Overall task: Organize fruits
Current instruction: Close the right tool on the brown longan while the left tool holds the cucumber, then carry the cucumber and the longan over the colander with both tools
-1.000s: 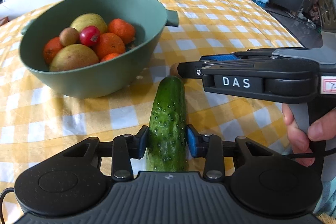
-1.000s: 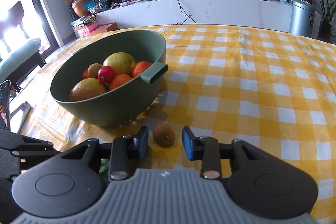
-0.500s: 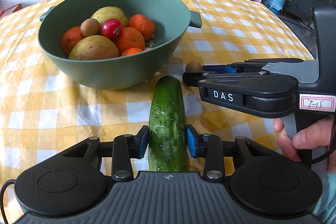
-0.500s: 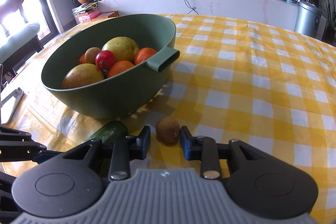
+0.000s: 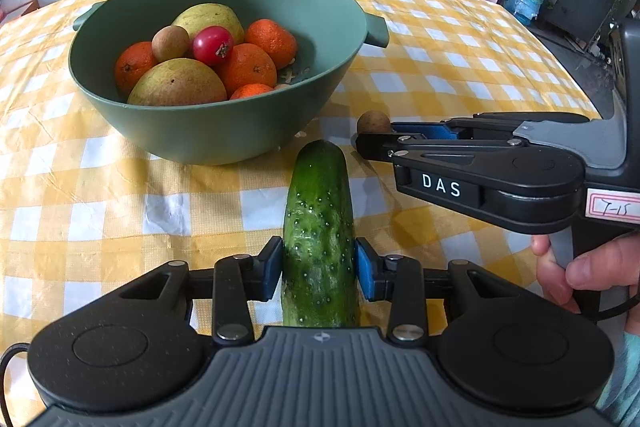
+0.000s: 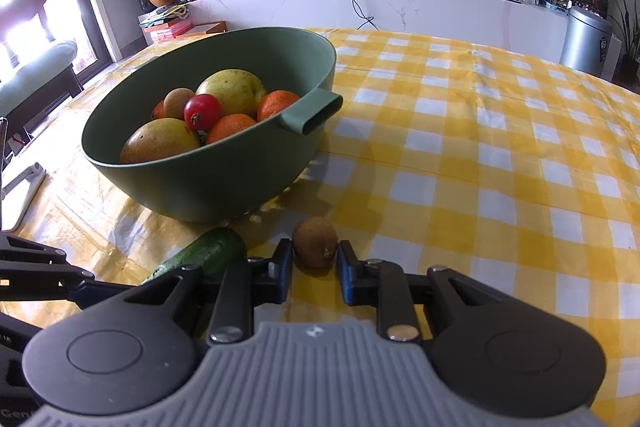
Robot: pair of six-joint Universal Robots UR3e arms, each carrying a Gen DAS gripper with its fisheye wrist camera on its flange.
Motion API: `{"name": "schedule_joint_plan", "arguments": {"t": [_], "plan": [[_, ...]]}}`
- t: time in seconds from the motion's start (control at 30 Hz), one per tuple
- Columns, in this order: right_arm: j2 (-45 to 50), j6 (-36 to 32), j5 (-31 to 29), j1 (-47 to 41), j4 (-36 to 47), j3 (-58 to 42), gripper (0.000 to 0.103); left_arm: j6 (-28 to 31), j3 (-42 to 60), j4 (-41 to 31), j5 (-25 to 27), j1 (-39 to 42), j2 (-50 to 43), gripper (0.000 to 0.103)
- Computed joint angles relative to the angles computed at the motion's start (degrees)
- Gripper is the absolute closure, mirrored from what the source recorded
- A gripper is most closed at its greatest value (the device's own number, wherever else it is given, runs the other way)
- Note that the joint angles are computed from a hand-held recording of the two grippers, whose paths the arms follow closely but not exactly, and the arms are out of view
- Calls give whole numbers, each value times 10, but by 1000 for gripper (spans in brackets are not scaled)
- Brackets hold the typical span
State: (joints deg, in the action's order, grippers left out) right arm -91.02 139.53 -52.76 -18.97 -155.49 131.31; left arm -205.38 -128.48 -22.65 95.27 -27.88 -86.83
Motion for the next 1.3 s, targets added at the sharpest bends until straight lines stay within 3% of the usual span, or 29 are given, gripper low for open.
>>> {"name": "schedule_joint_plan", "arguments": {"t": [0.33, 0.63, 0.97, 1.3], "plan": [[-39, -15, 21, -29, 12, 28, 83, 8, 19, 0, 45, -35, -20, 61], [-121, -44, 55, -87, 71, 58, 83, -3, 4, 37, 69, -61, 5, 61], [-238, -116, 104, -158, 190, 79, 83, -34, 4, 50, 98, -79, 63, 61], [-297, -154, 154, -180, 288, 49, 83, -23, 40, 67, 120, -64, 86, 61]]}}
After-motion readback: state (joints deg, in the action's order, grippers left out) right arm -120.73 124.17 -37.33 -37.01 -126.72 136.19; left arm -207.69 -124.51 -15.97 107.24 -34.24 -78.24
